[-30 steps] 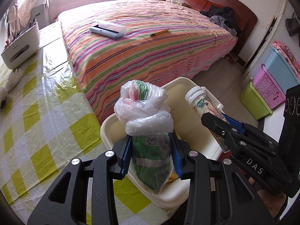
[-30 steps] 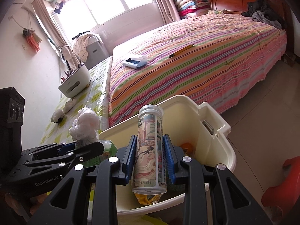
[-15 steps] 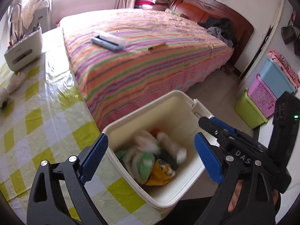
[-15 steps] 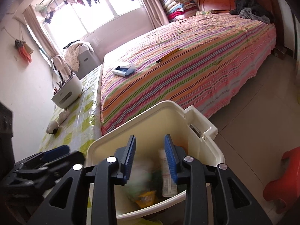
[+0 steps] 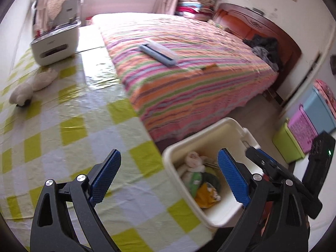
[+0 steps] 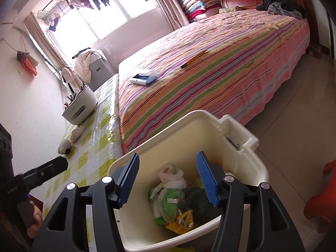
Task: Collect trash
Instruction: 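Move both tools back over the table toward the white plush toy and tissue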
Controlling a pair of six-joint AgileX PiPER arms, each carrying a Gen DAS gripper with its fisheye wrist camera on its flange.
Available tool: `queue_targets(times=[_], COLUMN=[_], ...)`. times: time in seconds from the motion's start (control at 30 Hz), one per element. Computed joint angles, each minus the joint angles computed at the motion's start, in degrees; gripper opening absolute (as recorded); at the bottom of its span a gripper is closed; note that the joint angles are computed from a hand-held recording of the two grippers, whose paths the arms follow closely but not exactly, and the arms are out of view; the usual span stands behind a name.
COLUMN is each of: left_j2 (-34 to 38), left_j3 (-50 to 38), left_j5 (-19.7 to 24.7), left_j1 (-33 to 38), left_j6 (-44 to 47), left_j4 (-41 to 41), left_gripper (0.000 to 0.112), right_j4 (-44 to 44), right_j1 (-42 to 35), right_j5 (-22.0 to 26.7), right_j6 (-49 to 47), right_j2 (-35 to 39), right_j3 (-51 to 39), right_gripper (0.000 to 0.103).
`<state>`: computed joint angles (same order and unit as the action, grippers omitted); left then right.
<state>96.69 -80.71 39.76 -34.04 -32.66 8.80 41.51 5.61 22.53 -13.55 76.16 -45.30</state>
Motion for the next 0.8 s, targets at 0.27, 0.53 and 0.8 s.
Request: queue_targets(times=[0.27, 0.53, 0.8], left_j2=[-3.86, -3.82, 7.40], left_j3=[4.13, 1.64, -13.25], left_j5=[-0.94, 1.63, 8.39], left_j1=[8.29, 25.04, 38.60], left_j6=[-3.78, -2.24, -1.05], left_j4=[2.05, -2.31, -5.75], left_gripper=[0.092, 0.092, 0.092], right_j4=[-4.10, -11.05, -13.22], right_j1=[7.21, 15.71, 20.15], right_j5=[-2.15, -3.12, 1.27], right_j6=[6.76, 13.73, 12.34], right_j2=[3.11, 8.64, 17.99], right_j3=[-2.73, -9.56, -23.70], right_gripper=[0.056, 0.056, 0.056])
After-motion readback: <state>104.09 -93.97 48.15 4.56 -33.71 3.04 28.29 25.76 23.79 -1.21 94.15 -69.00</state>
